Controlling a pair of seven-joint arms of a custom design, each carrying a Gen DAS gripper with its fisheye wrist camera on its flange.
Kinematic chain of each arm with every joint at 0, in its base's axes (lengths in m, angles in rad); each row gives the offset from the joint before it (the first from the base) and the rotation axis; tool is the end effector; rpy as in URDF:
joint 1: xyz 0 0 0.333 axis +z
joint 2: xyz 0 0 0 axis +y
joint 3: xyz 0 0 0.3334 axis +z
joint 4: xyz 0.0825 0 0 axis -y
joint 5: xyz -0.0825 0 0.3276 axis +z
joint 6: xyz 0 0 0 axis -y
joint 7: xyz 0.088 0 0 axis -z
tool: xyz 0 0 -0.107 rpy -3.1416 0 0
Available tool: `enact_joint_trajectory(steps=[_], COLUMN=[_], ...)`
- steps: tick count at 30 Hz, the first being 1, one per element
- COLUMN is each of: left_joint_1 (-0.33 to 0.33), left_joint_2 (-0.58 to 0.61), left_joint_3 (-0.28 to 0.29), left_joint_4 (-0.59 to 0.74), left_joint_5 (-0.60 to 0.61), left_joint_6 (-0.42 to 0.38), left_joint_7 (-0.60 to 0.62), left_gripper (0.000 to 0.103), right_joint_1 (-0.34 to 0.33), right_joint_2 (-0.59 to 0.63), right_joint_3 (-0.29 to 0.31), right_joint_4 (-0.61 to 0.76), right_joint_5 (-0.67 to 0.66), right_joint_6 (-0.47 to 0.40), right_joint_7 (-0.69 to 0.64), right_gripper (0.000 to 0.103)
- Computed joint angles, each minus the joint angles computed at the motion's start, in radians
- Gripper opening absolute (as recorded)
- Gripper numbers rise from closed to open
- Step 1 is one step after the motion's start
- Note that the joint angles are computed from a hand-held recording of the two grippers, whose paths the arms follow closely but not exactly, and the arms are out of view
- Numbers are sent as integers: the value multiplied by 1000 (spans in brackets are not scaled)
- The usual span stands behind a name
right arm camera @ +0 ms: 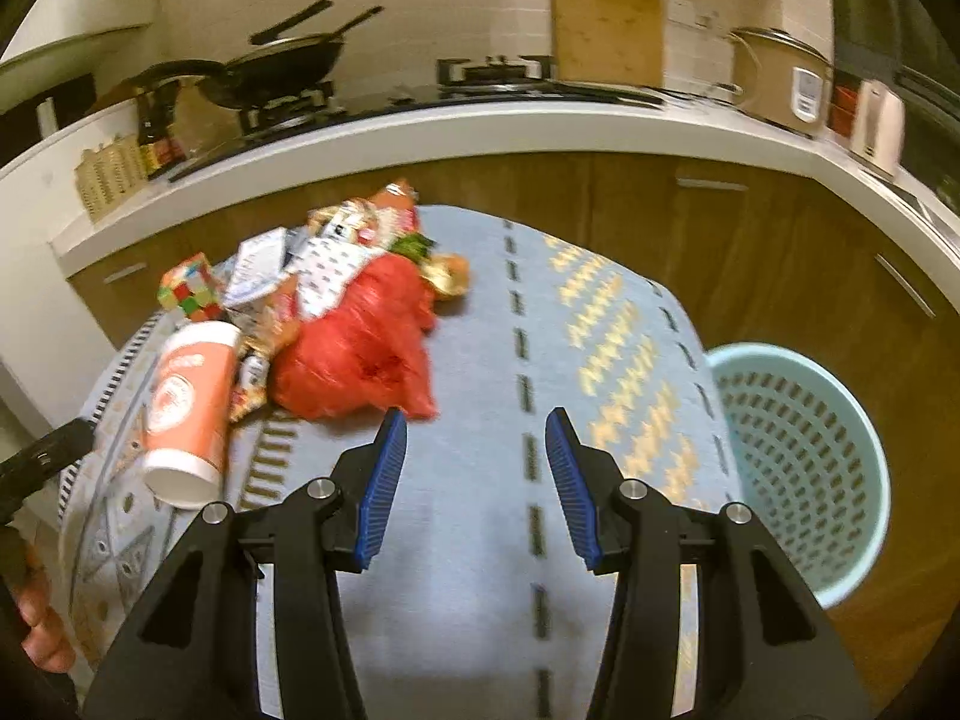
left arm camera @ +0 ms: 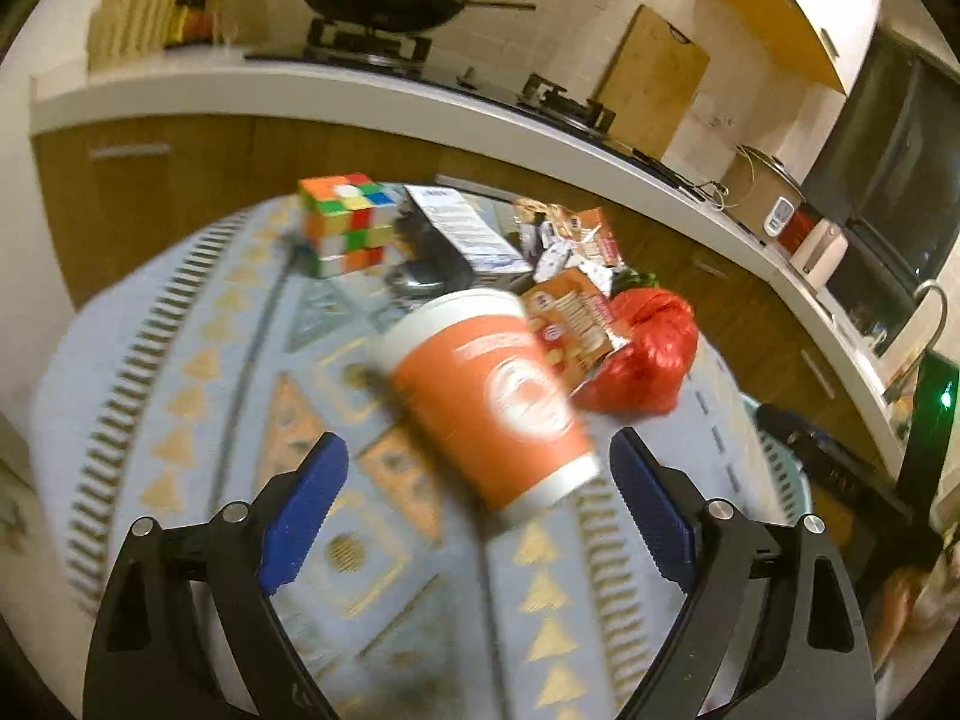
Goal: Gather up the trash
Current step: 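Move both tools back over the table toward the orange cup and red bag, then grasp the orange soymilk cup with the left tool while the right tool grasps the red bag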
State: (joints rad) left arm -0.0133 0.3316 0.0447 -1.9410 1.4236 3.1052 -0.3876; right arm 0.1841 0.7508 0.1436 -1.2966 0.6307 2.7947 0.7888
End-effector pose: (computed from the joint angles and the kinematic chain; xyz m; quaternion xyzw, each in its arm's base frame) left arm 0.5842 -0.0674 0.4102 -0.7974 0.4341 -0.3490 0.2323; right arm 0.7285 0.1796 0.4177 -0.7844 0.4573 -0.1622 0.3863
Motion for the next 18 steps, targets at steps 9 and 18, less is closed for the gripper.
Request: enact_joint_trajectory(steps=[9,18], left_joint_1=[-17,-138], left_joint_2=[157,189], left_joint_3=[-72,60], left_joint_4=[169,211], left_joint_5=[-471,-379], left_joint_6=[-220,-233], left_joint_7=[433,373], left_gripper=[85,79], right_joint_1=[29,73], right_joint_2=[125,312], right_joint_3=[14,-3], right_joint_4=[231,559], right_joint_5=[-35,-124], right_joint_6=[-100,-244], right_joint_7=[51,182], right_gripper=[46,62])
